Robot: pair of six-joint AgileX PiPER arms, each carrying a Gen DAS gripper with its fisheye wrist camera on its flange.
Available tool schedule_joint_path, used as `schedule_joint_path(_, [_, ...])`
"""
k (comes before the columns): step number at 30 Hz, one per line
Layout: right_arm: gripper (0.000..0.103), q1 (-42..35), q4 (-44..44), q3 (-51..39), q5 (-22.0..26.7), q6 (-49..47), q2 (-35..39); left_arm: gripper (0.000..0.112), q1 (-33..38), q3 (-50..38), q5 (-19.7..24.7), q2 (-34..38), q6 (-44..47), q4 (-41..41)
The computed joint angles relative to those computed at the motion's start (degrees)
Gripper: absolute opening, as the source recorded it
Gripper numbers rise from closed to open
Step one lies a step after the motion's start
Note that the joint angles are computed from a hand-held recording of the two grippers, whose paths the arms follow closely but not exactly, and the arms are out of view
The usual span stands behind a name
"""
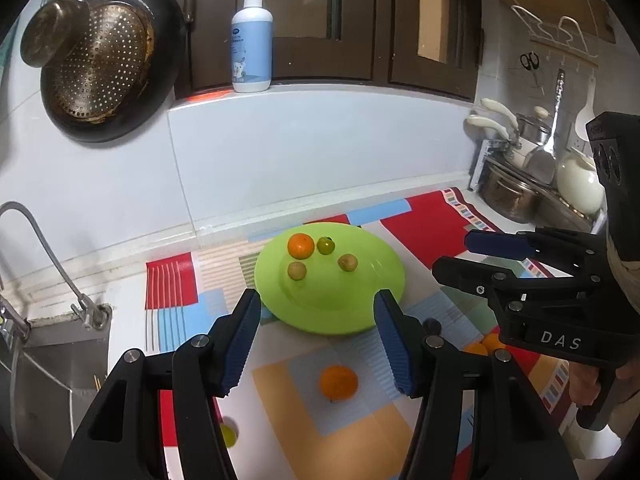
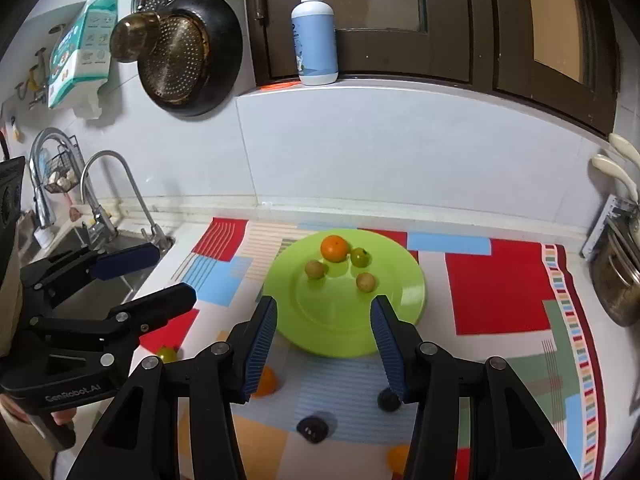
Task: Organize fruits
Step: 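Lift both open tools away from the plate toward the cloth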
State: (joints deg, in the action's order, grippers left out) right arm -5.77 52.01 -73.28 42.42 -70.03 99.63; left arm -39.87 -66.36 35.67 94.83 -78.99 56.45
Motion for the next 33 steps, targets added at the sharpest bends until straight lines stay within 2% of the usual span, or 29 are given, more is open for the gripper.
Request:
schedule_joint_path(6, [0.050, -1.29, 1.47, 5.84, -1.08, -2.14, -4.18, 0.060, -3.64, 4.42, 1.33, -2.91, -4.97, 3.32])
schedule_joint_path(15, [0.050, -2.58, 7.42, 16.75, -5.64, -8.25, -11.66, 0.062, -8.66, 12.09, 3.53, -6.92, -14.87, 8.87])
schedule_joint_path(28, [0.050, 1.09, 11.79, 25.19, -9.33, -12.35, -16.42, 0.063, -14.85, 20.86, 12.55, -11.93, -22.99, 11.92])
schedule_joint_path(33, [0.050, 3.52, 14.49, 27.74, -11.48, -15.10, -17.21, 0.063, -15.09, 23.14, 14.53, -12.45, -24.85, 12.51])
